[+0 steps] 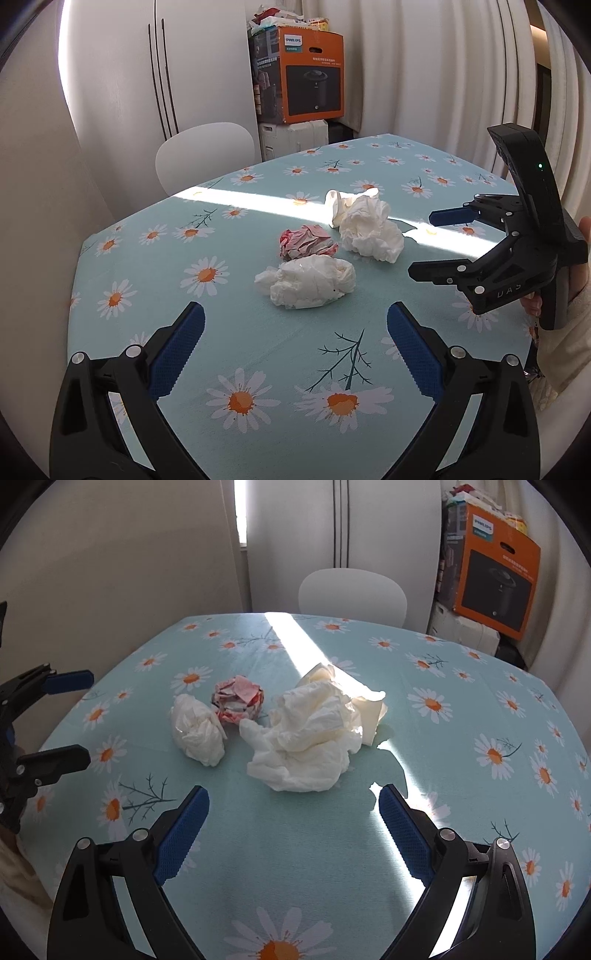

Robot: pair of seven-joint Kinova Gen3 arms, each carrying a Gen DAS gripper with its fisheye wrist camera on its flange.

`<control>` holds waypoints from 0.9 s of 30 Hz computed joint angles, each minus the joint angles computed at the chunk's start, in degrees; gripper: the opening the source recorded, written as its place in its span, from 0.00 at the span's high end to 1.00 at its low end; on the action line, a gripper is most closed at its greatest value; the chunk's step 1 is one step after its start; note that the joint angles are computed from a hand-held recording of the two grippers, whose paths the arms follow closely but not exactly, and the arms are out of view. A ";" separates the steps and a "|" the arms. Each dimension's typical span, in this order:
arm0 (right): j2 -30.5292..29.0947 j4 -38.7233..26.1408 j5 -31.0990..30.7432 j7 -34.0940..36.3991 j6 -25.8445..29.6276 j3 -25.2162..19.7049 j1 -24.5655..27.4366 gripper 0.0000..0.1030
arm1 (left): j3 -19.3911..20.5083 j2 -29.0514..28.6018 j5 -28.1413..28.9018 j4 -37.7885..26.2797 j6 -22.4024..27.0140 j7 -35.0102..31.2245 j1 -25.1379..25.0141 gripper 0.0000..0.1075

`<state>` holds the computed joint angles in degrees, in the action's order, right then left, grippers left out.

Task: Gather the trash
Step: 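Grasp the large crumpled white tissue with the right tool while the left tool grasps another tissue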

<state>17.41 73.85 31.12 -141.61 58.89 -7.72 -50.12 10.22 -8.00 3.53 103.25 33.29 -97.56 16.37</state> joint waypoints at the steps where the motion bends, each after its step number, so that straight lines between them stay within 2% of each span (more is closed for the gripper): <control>1: 0.89 -1.12 -0.68 0.80 0.54 -0.06 0.42 0.14 | -0.13 0.11 0.11 -0.09 0.16 0.07 -0.08 0.10; 6: 4.07 -4.40 -3.12 1.98 1.68 1.27 1.16 0.16 | -0.23 1.16 0.00 -0.63 0.96 0.54 -0.26 0.10; 7: 4.09 -4.00 -3.26 1.63 0.83 1.54 1.22 0.22 | -0.48 1.34 0.41 -0.80 1.26 0.06 -0.20 0.10; 8: 4.27 -4.03 -3.84 2.15 0.45 1.54 1.60 0.47 | -0.60 1.46 0.60 -0.88 1.40 -0.25 -0.20 0.10; 9: 4.71 -4.46 -3.85 2.25 0.93 1.48 1.67 0.62 | -0.63 1.52 0.69 -0.85 1.37 -0.44 -0.21 0.10; 12: 3.82 -2.63 -1.11 -0.11 -0.44 2.95 -0.25 0.78 | -0.54 1.97 0.59 -1.21 1.88 -0.22 -0.40 0.10; 15: 2.87 -1.10 4.02 -3.43 -0.57 3.65 -2.81 0.80 | -0.91 2.69 1.64 -1.88 2.53 -0.60 -0.45 0.10; 18: 2.19 0.18 8.48 -5.24 -0.86 3.36 -4.48 0.84 | -0.10 3.62 -0.48 -2.88 3.43 1.78 -0.74 0.10; 21: 0.79 2.37 11.47 -7.40 -2.53 2.69 -4.93 0.88 | 0.15 4.71 -1.69 -4.11 4.72 3.23 -0.54 0.10; 27: -2.38 7.68 19.08 -15.86 -5.77 1.46 -5.63 0.89 | -0.09 7.43 -1.11 -7.35 8.08 3.63 0.01 0.10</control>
